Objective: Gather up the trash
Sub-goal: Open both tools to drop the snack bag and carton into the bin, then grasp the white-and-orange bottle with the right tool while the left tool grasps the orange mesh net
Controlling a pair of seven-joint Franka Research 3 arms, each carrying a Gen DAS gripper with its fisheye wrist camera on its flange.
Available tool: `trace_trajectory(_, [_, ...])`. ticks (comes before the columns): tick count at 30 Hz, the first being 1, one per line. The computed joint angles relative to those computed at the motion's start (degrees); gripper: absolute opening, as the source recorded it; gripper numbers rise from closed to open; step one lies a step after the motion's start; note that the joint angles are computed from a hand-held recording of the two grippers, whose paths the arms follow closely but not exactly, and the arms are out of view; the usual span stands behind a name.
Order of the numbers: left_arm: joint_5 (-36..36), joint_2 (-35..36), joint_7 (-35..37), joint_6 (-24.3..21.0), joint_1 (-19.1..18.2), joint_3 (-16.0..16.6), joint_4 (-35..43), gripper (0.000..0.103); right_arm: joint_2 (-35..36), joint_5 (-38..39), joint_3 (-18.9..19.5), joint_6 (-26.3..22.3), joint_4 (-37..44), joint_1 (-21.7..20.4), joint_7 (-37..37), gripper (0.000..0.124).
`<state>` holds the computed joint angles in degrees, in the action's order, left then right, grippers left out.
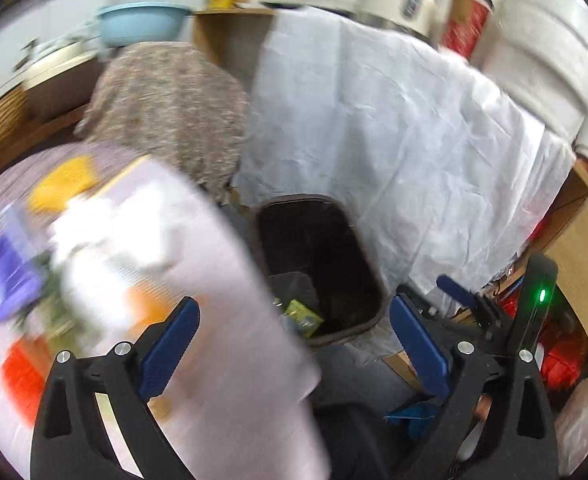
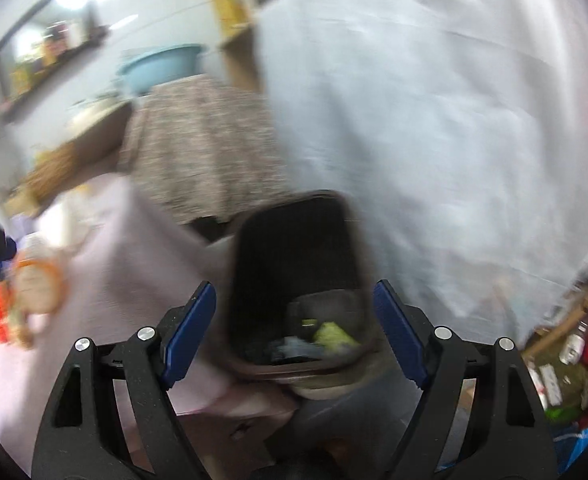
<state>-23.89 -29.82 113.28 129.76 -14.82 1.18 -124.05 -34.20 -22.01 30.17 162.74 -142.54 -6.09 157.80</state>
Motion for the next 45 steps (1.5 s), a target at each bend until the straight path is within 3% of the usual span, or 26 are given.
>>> trace_trajectory(3, [0.87, -5.25, 0.18, 0.22, 2.84, 2.81, -4.25, 0.095, 3.63, 1.84, -2.2, 3.8, 2.97, 4.93, -4.51, 0.081])
trace_trajectory(8, [4.85, -9.79, -2.26, 1.95, 8.59, 6.4, -8.96, 0.095, 8.37, 2.18, -0.95, 6.88, 8.72, 7.55, -10.41, 0.09])
trace_trajectory(11, [5.78, -9.67, -3.7, 1.4, 10.48, 8.28, -9.61, 0.095, 12.66, 1.5, -1.25, 5.73, 13.8, 10.47, -16.16, 0.09])
trace_trajectory(16, [4.29, -6.77, -1.2, -0.27, 10.94, 11.46, -8.26, 0.091, 18.89, 3.27, -6.49, 3.29, 20.56, 19.46, -27.11, 0.09])
trace_trajectory(19, [3.86, -4.08, 0.18, -0.13, 11.52, 10.67, -6.92, 0.085, 20.96, 0.72, -7.11, -0.01, 24.1, 21.0, -27.55, 0.09])
trace_trajectory(25, [0.04, -1.14, 3.47, -2.37, 12.24, 10.93, -5.59, 0.065, 22.16, 2.65, -11.21, -1.19, 25.27, 25.59, -29.48, 0.09])
trace_trajectory(27, [-1.99, -1.12, 4.31, -4.14, 12.53, 11.26, -5.32, 0.039, 22.89, 3.72, -12.04, -1.85, 25.91, 26.75, -30.79, 0.09])
trace_trajectory(29, [-4.15, -1.21, 5.11, -6.12, 12.82, 11.67, -4.88, 0.026, 24.11, 5.26, -13.03, -2.65, 27.16, 28.21, -33.43, 0.09])
trace_trajectory(33, [-2.93, -4.22, 5.01, -4.3, 15.11, 10.07, -6.68, 0.018, 27.28, 6.17, -14.33, -6.64, 31.85, 30.25, -38.37, 0.09])
trace_trajectory(43, [1.51, -9.41, 2.82, -0.15, 16.44, 11.35, -8.96, 0.016, 37.74, 5.11, -18.03, -19.76, 46.79, 35.91, -45.58, 0.09])
trace_trajectory(45, [2.07, -9.49, 2.45, -0.09, 16.17, 11.65, -9.07, 0.016, 39.92, 5.1, -18.84, -22.98, 50.02, 37.16, -46.73, 0.082])
